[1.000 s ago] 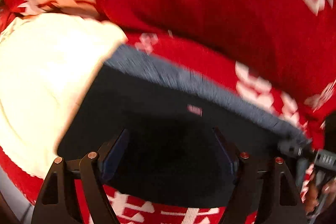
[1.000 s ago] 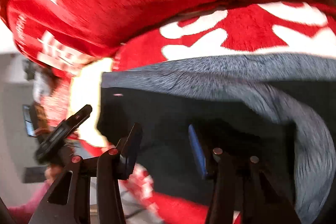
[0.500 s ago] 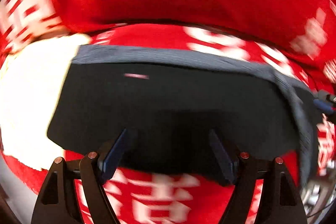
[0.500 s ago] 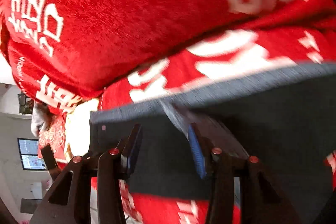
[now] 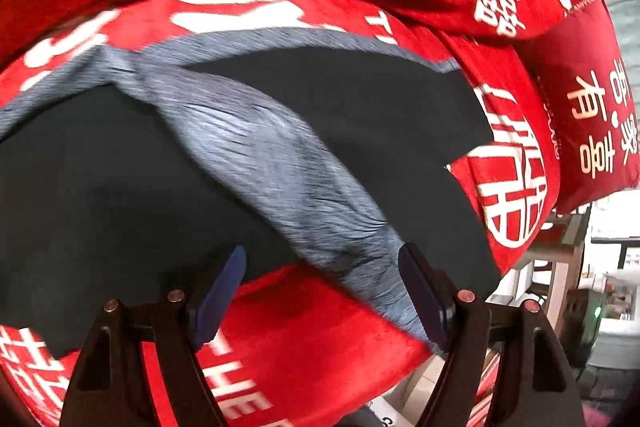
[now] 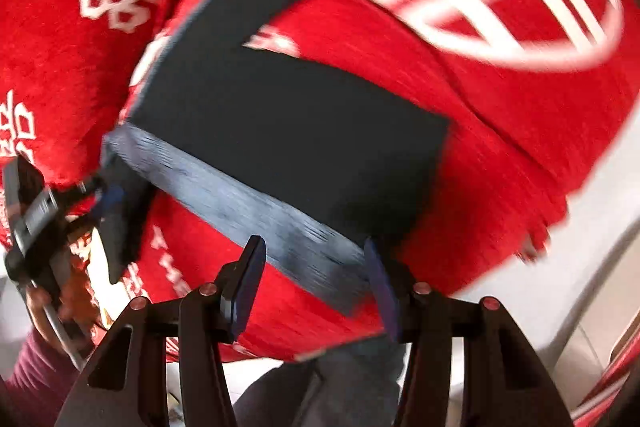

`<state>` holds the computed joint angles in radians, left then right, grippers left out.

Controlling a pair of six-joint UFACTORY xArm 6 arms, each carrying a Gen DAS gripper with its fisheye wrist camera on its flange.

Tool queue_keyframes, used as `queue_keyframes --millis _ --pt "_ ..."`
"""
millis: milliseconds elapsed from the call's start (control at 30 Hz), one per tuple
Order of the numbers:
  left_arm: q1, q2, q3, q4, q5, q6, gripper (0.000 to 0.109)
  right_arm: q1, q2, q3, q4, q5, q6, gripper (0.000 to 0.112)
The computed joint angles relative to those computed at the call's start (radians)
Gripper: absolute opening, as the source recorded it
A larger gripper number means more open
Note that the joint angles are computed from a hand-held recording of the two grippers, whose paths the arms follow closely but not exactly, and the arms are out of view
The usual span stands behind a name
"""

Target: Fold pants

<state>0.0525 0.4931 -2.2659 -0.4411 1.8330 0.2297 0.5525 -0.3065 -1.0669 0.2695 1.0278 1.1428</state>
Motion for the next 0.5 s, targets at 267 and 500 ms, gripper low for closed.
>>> queue_keyframes --millis 267,500 --pt "-0.066 -0.111 0.214 0.033 -0.12 0.045 0.079 0.076 -0.139 0.289 0.076 -0.353 0.046 0.055" --pt "-0.075 -0.113 0.239 0.026 -0.111 -0.025 0.075 0.078 -0.124 0.312 0.253 -0.415 -0.069 0.018"
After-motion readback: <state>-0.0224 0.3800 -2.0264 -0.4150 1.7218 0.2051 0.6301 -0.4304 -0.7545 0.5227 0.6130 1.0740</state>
